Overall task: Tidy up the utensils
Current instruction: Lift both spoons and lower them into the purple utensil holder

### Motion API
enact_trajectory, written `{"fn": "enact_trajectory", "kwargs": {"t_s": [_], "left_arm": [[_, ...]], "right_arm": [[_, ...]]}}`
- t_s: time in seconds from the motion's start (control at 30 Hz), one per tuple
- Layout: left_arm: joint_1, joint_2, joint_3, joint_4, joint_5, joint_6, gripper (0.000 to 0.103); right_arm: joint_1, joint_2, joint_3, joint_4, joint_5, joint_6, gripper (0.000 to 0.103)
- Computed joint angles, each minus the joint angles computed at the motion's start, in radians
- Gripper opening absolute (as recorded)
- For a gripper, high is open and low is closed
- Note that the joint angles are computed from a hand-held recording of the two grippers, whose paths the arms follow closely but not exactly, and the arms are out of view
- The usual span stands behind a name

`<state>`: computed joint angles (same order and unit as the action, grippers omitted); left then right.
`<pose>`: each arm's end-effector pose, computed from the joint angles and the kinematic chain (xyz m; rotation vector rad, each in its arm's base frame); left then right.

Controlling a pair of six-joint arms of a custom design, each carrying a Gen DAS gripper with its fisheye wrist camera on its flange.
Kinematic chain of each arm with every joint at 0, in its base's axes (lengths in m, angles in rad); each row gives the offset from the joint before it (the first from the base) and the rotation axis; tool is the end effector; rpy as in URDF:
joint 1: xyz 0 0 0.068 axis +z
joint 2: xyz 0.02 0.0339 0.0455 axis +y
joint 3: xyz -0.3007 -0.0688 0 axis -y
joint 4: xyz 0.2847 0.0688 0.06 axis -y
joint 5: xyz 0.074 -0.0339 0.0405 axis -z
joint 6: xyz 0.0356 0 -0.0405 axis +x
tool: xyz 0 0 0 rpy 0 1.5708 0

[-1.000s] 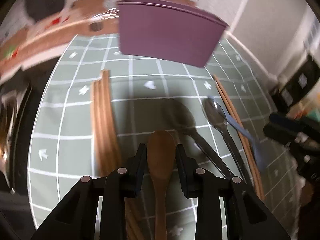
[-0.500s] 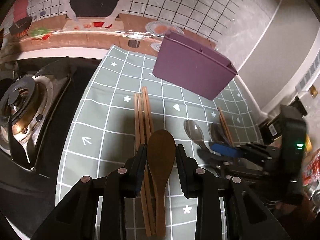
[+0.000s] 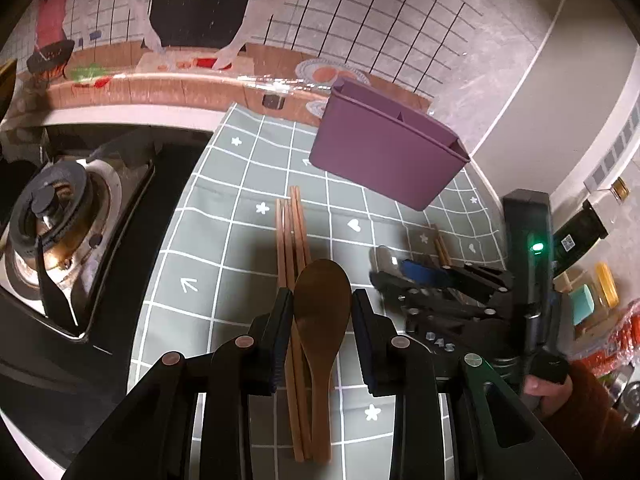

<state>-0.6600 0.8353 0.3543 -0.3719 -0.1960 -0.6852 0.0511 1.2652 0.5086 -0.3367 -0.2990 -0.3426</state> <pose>0.1386 -0.0988 0.1759 -0.1206 2.4351 -0.3822 0.2266 0.0221 0.1525 -0.6049 2.5435 0.2970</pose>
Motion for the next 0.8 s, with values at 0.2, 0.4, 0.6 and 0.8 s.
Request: {"fn": "enact_trajectory", "kwargs": {"t_s": [0.2,0.4,0.6,0.8], "left_arm": [[-0.054,-0.058,0.018,-0.029,-0.040,-0.005,0.031],[-0.101,-0.066,0.053,-0.024,-0.073,0.007,0.031],[-0.120,-0.052,0.103,0.002,-0.096,0.053,0.031],[-0.003,0.017,0.267,0.092,-0.032,0.201,0.031]], "right_arm": [[-0.119,-0.207,-0.001,-0.134,-0.099,0.005,0.030],[-0.204,-0.411,0.017,-0.245,-0.124,0.011,0.030],[-0.281,-0.508,0.047,-0.297,-0.149,0.021,0.030],[-0.353,-0.517,0.168,-0.323,-0.211,0.036,0.030]]}}
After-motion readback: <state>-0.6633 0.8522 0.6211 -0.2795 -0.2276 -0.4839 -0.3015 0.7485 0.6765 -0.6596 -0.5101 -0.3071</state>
